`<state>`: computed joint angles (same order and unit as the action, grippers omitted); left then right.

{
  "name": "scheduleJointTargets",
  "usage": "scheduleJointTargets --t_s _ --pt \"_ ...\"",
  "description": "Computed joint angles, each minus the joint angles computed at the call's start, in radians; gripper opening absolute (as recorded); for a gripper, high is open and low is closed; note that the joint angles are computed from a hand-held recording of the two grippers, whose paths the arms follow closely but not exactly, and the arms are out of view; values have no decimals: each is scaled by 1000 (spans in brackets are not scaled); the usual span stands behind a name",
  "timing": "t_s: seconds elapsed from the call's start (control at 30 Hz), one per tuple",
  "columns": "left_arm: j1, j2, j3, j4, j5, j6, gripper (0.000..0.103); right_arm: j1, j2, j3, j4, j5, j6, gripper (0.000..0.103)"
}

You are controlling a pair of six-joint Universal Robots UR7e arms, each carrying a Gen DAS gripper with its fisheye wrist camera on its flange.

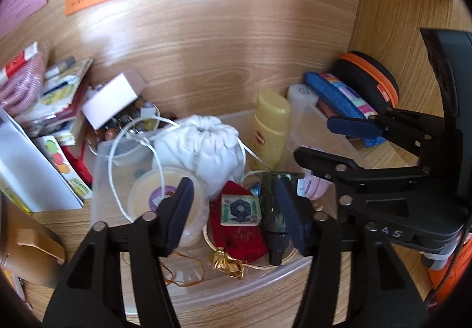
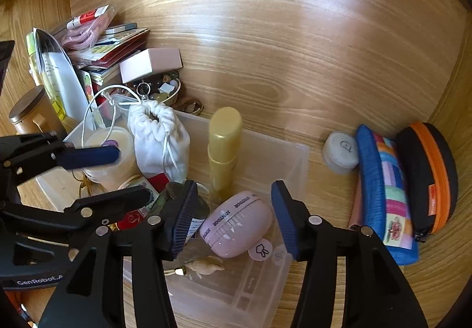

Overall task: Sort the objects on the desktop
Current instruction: 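Open the right gripper to drop the sunscreen while the left gripper releases the square item into the bin, then withdraw both open grippers up and away from the bin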

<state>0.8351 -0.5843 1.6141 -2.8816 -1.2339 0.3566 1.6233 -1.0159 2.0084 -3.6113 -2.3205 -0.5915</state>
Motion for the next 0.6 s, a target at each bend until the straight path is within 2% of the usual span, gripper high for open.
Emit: scheduleJointTargets --t_s 0.1,0.17,0.3,0.47,0.6 --pt "0 -9 4 -12 -10 -3 62 6 -4 6 -23 -11 -7 53" --pt "-2 -11 10 -31 4 -2 69 12 -1 9 -51 -24 -18 59" --pt "-10 -19 27 -76 37 10 74 26 5 18 -127 -53 -56 68" --pt "-22 -38 52 -119 84 15 93 46 8 37 -199 -78 -81 79" --pt "-24 -67 83 -137 99 -2 94 59 1 60 -222 -84 -69 84"
